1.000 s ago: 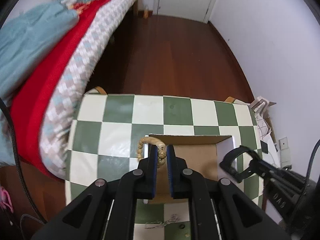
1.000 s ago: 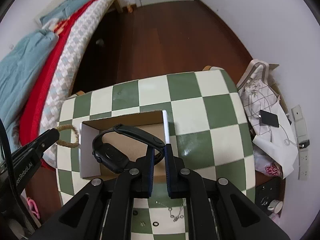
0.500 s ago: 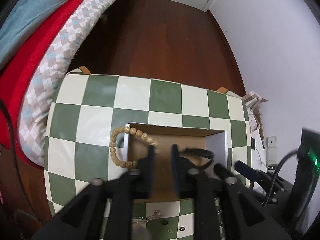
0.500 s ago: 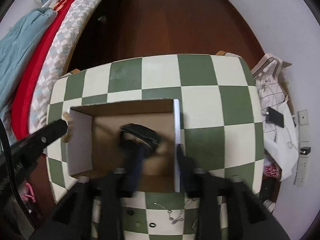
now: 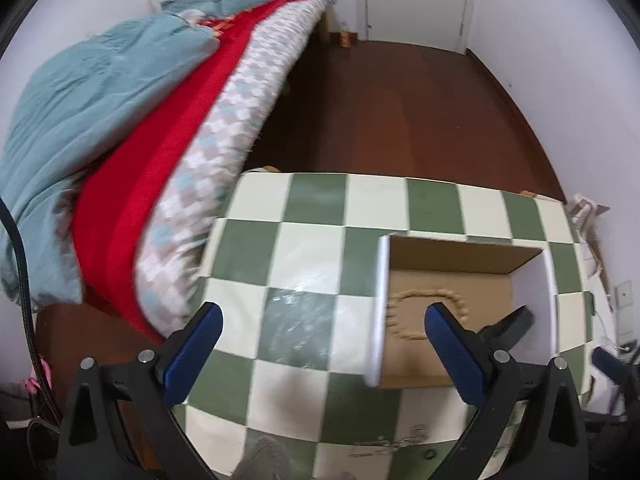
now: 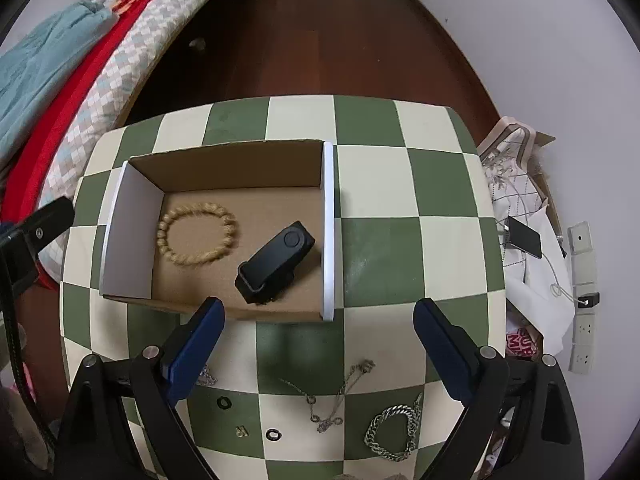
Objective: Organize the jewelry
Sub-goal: 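Withdraw both tools from the box toward the remaining jewelry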
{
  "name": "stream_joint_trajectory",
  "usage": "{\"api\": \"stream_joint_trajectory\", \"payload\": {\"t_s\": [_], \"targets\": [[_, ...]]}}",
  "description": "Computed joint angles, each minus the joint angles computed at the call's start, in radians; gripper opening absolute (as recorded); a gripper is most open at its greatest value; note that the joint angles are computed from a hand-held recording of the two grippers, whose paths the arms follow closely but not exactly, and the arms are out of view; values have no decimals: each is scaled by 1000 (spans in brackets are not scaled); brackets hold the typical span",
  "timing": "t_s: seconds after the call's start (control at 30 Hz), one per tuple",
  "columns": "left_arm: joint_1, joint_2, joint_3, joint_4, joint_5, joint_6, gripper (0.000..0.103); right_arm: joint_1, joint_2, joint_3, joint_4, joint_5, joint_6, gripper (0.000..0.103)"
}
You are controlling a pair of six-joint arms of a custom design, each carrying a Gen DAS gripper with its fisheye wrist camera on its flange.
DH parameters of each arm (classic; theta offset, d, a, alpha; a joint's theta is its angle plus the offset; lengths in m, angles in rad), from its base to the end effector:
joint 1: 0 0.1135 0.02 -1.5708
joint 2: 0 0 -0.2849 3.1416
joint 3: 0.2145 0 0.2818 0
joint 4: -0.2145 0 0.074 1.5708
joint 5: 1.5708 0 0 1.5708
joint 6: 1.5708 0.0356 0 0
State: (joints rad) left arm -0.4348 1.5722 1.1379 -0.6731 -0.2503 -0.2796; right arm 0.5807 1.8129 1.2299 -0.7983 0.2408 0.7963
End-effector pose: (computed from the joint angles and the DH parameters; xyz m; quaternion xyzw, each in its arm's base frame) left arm 0.3156 -0.1369 0.2399 0.0463 0.9650 0.0342 0.2559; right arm 0.3154 0.1968 0.1820 0.1176 0.9813 -0.0327 0.1485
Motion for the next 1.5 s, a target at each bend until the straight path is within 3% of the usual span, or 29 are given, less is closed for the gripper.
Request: {"api": "stream_joint_trajectory", "payload": {"t_s": [0.23,0.4,0.7,0.9,1.07,1.27,1.5], "targets": [[-29,-156,-151,44,-127,-19,103,81,-99,-65,-13,88,80,97],[-76,-315,-243,37,-172,-30,103,181,-198,-98,-86,215,178,97],[-195,-588,-319,-76,-250,-67,103,384,-323,-92,-244,380,391,97],[-263,-692,-342,-174,-274,-111,103,477,-375,-108,-256,371,490,97],[-279,-695,-414,-180,-271,-134,103,517,-394,-188,-268,326,587,96],[-216,-583,-519,-66,-216,-71,103,489,-470,-414,-193,225,663,96],[-198,-370,-558,115,-183,30,103,352,-591,-682,-27,121,648,81]]}}
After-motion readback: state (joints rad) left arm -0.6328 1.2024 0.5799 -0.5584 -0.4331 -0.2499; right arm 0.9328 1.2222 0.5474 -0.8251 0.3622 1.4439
